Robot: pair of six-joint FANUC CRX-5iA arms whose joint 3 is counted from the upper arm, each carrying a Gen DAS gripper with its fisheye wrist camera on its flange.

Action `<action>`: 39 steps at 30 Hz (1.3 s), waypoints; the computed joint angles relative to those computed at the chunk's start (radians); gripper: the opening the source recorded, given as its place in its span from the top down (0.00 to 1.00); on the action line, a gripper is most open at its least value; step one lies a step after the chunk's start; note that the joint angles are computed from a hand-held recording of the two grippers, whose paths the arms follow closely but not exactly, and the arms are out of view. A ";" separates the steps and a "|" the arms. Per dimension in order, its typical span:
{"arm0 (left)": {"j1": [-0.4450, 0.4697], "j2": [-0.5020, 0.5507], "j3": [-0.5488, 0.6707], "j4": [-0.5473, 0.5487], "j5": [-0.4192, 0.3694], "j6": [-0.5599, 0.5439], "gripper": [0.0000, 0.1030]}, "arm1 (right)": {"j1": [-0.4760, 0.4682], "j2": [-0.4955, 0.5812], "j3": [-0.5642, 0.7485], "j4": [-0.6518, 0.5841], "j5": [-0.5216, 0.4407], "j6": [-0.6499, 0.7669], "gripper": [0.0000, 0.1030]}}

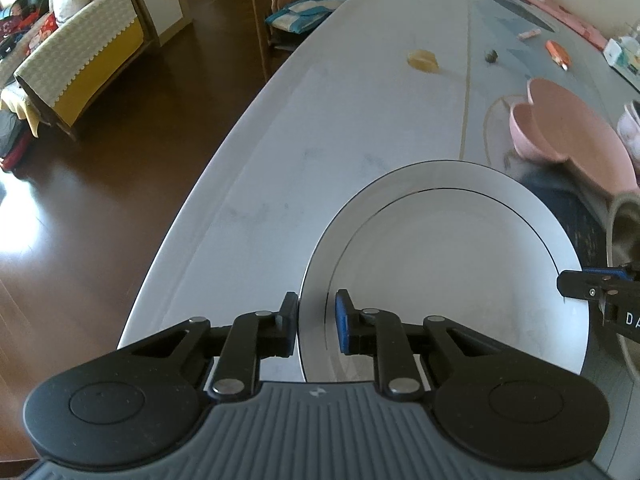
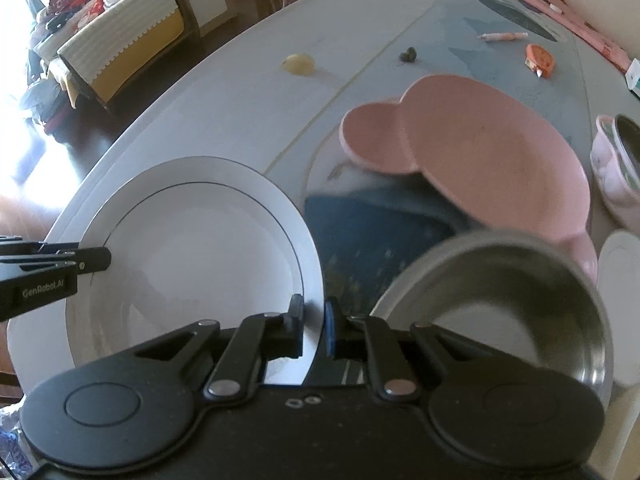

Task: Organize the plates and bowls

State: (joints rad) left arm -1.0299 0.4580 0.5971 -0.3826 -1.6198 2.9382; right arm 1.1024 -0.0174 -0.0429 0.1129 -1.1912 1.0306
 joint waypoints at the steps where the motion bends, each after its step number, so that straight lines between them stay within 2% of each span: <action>1: -0.009 -0.006 -0.008 -0.002 0.000 0.006 0.83 | 0.011 -0.010 -0.011 0.005 -0.001 -0.013 0.89; 12: -0.089 -0.045 -0.056 -0.007 0.003 0.052 0.83 | 0.153 -0.156 -0.132 0.064 -0.030 -0.183 0.91; 17: -0.118 -0.029 -0.027 -0.010 0.009 0.023 0.83 | 0.191 -0.234 -0.194 0.072 -0.057 -0.271 0.91; 22: -0.135 0.004 0.022 0.000 0.027 -0.030 0.85 | 0.182 -0.307 -0.241 0.046 -0.085 -0.335 0.92; 27: -0.150 0.056 0.099 -0.002 0.004 -0.113 0.85 | 0.183 -0.359 -0.288 0.034 -0.108 -0.399 0.92; 39: -0.136 0.060 0.093 -0.005 0.016 -0.181 0.85 | 0.186 -0.358 -0.317 0.041 -0.083 -0.489 0.91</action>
